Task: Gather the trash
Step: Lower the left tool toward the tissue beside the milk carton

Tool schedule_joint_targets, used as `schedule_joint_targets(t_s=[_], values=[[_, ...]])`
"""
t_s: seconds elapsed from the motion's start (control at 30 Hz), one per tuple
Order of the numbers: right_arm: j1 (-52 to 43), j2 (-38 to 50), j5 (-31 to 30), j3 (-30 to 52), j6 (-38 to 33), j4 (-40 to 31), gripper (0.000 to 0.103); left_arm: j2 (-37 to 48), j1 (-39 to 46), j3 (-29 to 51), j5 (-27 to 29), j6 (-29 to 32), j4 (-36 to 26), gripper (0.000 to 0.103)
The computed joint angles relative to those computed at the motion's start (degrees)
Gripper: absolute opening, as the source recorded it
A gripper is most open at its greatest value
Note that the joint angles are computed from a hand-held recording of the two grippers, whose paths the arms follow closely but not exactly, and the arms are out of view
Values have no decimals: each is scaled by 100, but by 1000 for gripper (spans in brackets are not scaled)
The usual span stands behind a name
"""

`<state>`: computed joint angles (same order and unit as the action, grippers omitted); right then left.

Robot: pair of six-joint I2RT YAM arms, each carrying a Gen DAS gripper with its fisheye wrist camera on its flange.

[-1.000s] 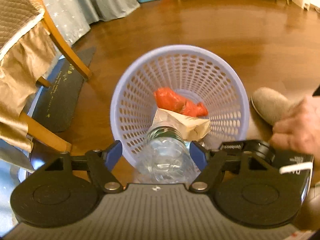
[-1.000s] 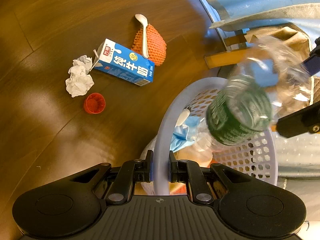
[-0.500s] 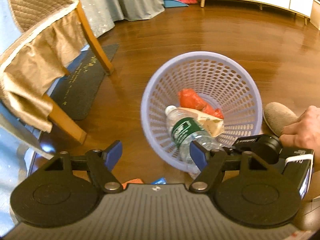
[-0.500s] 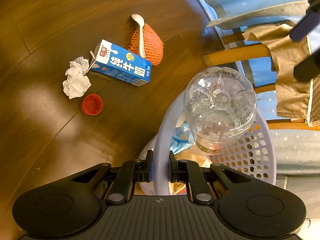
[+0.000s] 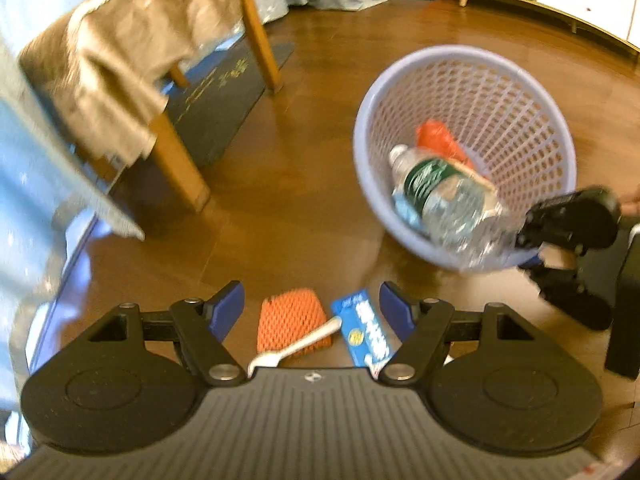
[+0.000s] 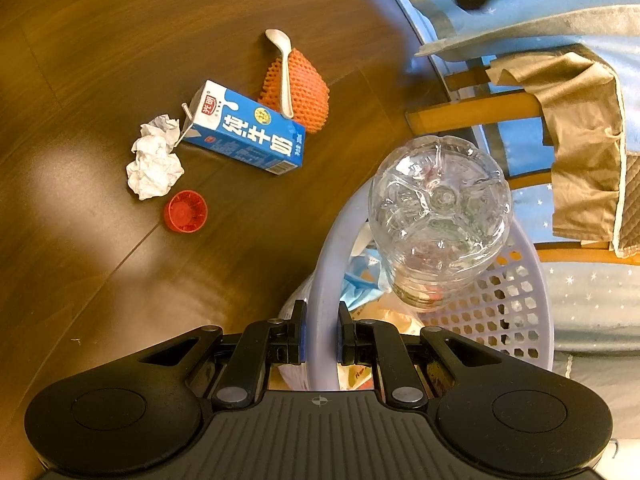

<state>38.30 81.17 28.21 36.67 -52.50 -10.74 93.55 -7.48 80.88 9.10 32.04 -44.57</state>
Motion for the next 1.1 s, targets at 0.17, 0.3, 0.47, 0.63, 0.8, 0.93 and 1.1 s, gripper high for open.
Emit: schedule_joint_targets(t_s=[0.17, 0.3, 0.47, 0.63, 0.8, 0.93, 1.1], values=[[-9, 63, 68, -17, -25, 117, 10, -312, 302, -576, 72, -14, 65, 72], [-41, 102, 117, -8, -36, 172, 10, -479, 452, -944, 143, 119, 64, 72], [-92, 127, 106, 6, -80, 210, 10, -545, 561, -1254, 247, 118, 116, 73], [-191, 33, 58, -72, -220, 256, 10, -604, 640, -1496, 320, 168, 206, 76], [-291, -237, -13, -404, -620, 374, 10, -522, 785, -1755, 458, 261, 562, 76], [-447, -395, -165, -563, -971, 403, 10, -319, 847, -1856, 529, -3, 834, 76], [-730, -536, -552, -642, -1585, 505, 10, -202, 886, -2083, 600, -390, 1139, 76]])
